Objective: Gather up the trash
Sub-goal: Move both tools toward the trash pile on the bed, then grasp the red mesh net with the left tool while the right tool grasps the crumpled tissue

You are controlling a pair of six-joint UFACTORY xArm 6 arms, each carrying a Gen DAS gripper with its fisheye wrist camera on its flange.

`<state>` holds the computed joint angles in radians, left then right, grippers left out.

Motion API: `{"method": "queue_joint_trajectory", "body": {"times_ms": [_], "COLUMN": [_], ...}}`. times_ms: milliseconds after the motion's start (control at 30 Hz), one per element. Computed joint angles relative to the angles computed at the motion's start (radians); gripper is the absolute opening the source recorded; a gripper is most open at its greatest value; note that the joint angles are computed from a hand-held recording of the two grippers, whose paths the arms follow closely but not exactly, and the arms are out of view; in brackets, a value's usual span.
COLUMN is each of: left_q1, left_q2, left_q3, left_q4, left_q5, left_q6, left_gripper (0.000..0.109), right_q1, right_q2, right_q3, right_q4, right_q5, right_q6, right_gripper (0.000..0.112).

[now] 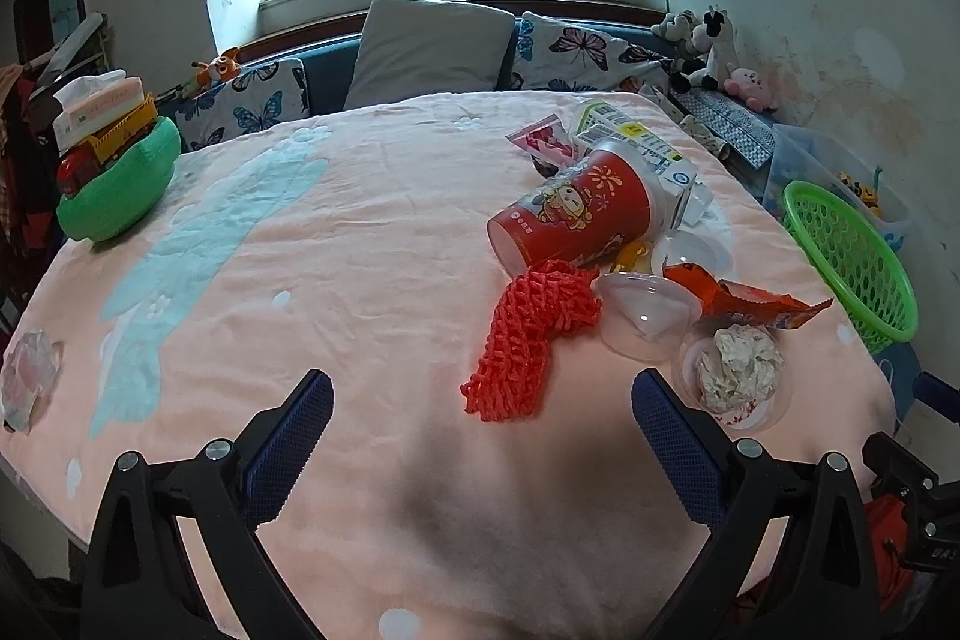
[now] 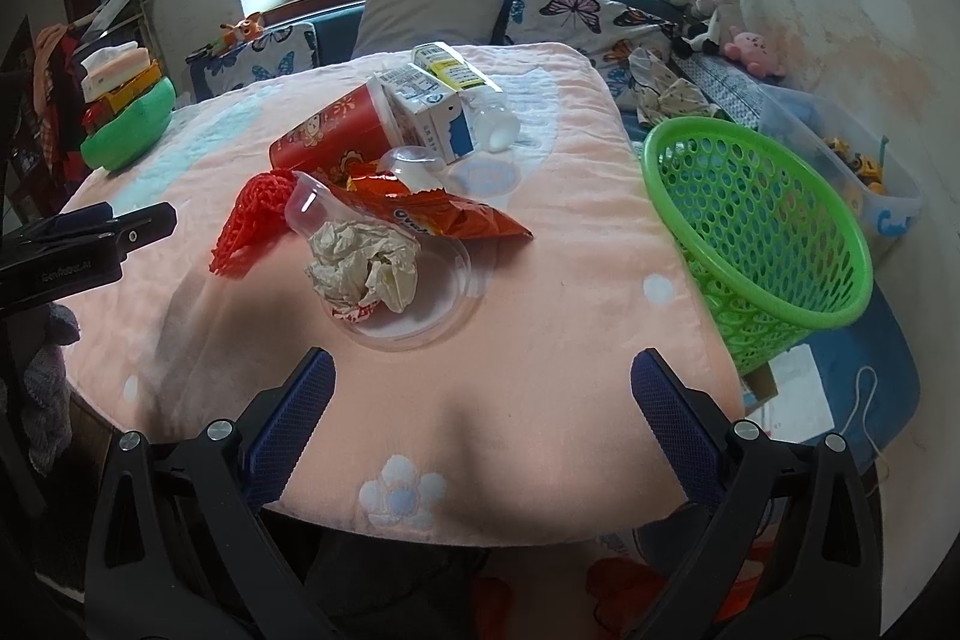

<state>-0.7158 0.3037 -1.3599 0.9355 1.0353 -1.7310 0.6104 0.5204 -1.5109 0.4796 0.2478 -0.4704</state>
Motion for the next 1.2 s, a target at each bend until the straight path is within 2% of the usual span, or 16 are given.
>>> {"method": "queue_joint_trajectory", "body": {"times_ms": [767, 1200], "left_q1": [0.054, 0.115], "left_q2": [-0.002, 0.031], "left_q3": [0.026, 0.024], "left_q4": [-0.015, -0.052], "left_q5": [-0.054, -0.148], "left_q6": [0.029, 0.097], "left_gripper": [0.097, 0.097], "right_q1": [0.018, 0.026], "right_q2": [0.085, 0.222], "right_q3": [-0.142, -0.358], "right_q4": [0.024, 0.03], "right_q5": [0.083, 0.228], "right_q6": [-0.047, -0.053], "right_gripper": [0.095, 0.085]}}
